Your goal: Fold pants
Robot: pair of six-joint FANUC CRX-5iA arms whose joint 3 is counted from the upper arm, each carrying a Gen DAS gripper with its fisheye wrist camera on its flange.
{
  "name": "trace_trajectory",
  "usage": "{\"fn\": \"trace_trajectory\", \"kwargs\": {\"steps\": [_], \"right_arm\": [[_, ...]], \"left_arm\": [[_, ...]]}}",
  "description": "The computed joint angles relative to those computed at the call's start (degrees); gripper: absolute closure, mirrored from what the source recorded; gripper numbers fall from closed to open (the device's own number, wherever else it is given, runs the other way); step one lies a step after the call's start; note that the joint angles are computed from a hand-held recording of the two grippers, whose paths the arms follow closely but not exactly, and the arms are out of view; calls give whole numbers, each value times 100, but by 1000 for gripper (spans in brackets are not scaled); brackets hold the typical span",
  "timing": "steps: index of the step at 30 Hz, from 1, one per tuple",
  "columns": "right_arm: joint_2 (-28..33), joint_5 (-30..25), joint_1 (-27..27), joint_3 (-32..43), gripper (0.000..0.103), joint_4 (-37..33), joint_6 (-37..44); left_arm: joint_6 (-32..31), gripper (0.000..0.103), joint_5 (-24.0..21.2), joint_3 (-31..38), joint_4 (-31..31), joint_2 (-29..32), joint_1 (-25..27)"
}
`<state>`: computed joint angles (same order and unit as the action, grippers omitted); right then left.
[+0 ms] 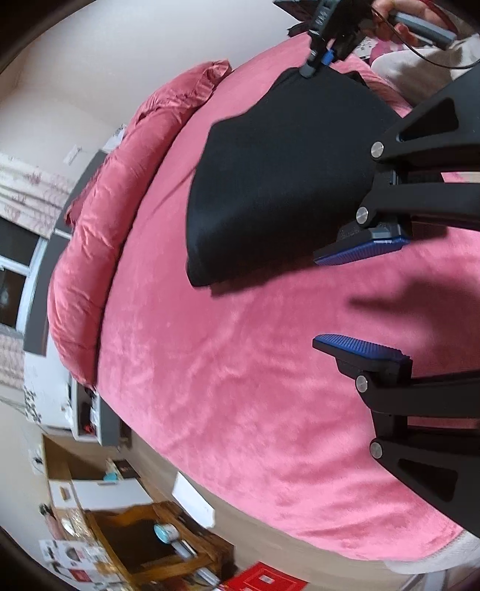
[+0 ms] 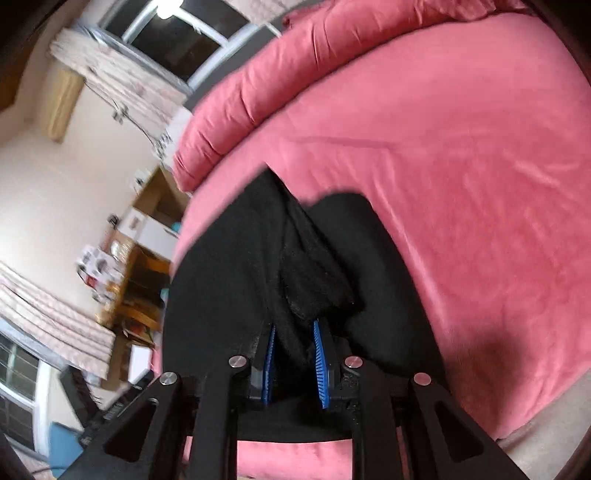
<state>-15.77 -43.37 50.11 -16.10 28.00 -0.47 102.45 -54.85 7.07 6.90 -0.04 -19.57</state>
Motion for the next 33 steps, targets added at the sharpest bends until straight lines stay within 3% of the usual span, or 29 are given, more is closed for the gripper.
{"fn": "trace_trajectory", "kwargs": {"steps": [4, 7, 11, 13, 14, 15, 17, 21, 22, 23, 24, 27, 33], "right_arm": [[-301, -364, 169, -155, 103, 505, -442], [-477, -550, 192, -306, 103, 433, -618], [-509, -109, -65, -321, 98, -191, -130], [-354, -69, -135, -209, 70, -293, 172], [-242, -117, -149, -141, 38, -206, 250], [-176, -113, -144, -180, 30, 69, 160], [6, 74, -269, -112, 30, 154, 488], [738, -335, -479, 760, 30, -597, 2070], [890, -554, -424, 946, 32, -582, 2314], [1009, -722, -380, 1124, 50, -655, 2679], [1178, -1045, -304, 1394, 75, -787, 3179], [1348, -1622, -63, 1721, 92, -690, 3582], [488, -1540, 197, 1231, 95, -428, 2435]], "left_arm": [[-337, 64, 206, 250, 69, 170, -196], [-621, 64, 175, 572, 167, 463, -366], [-848, 64, 1, 912, 250, 809, -547], [-799, 63, -90, 1035, 61, 896, -655], [-808, 63, -137, 1088, -48, 928, -703], [-837, 63, -166, 1106, -107, 941, -736], [-867, 61, -120, 1064, -123, 923, -761], [-889, 59, -58, 987, -98, 910, -759], [-890, 59, -63, 998, -128, 918, -771], [-891, 58, -72, 1009, -156, 919, -781], [-869, 58, -80, 1025, -214, 919, -800], [-824, 57, -89, 1037, -306, 903, -841], [-1281, 55, 399, 693, 242, 714, -813]]}}
